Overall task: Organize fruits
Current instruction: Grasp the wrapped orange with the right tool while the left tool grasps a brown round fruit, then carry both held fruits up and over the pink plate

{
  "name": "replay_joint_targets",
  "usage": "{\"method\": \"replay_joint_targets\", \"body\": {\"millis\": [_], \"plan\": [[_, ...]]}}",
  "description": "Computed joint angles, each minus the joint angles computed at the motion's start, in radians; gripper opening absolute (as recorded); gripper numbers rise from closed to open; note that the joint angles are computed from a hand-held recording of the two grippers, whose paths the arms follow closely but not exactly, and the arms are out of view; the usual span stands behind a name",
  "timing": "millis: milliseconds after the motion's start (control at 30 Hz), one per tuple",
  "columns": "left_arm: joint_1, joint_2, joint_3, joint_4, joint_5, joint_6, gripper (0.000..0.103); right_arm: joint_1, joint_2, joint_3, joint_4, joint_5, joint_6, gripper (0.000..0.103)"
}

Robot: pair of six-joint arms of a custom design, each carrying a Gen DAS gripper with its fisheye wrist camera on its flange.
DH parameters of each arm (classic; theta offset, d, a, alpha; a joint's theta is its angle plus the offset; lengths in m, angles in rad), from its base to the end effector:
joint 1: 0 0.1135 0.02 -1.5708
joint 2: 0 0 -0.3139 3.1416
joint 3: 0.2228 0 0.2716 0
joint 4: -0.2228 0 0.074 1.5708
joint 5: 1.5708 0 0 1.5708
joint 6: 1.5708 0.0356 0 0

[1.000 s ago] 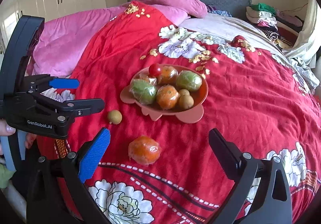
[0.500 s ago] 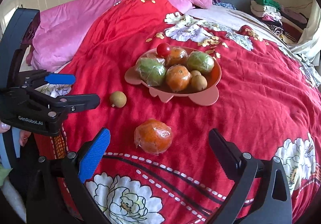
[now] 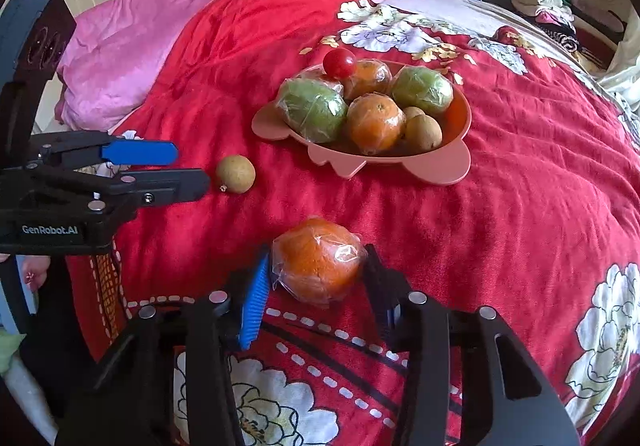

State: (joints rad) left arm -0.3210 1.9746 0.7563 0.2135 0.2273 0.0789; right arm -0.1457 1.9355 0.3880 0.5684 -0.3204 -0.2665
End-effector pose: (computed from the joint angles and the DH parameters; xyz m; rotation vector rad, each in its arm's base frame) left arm 0.3290 -0.1179 0.0825 0.5967 2.5127 -0.3831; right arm 0.2571 -0.0264 0.0539 -0.2728 2.4786 0.2386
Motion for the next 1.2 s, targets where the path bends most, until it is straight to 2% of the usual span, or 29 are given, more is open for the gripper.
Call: {"method": "replay_joint_targets", "body": {"millis": [133, 300, 533, 800, 1200], "plan": [[-0.016, 0.018, 0.026, -0.017, 0.023, 0.005, 0.037, -0.019, -0.024, -0.003, -0.019, -0.016, 0.001, 0.042], [-0.041, 0.063, 0.071, -0.038, 0.028, 0.007, 0.02, -0.057, -0.054, -0.005, -0.043, -0.035, -0.002, 0.042], [-0.047, 0.084, 0.108, -0.049, 0.03, -0.001, 0.019, -0.119, -0.113, -0.003, -0.083, -0.066, -0.014, 0.042], [-0.034, 0.002, 0.117, -0.073, 0.062, -0.007, 0.019, -0.168, -0.175, 0.022, -0.13, -0.09, -0.025, 0.042], [-0.057, 0.03, 0.248, -0.149, 0.048, -0.019, 0.019, -0.187, -0.213, 0.079, -0.184, -0.097, -0.035, 0.042]]}}
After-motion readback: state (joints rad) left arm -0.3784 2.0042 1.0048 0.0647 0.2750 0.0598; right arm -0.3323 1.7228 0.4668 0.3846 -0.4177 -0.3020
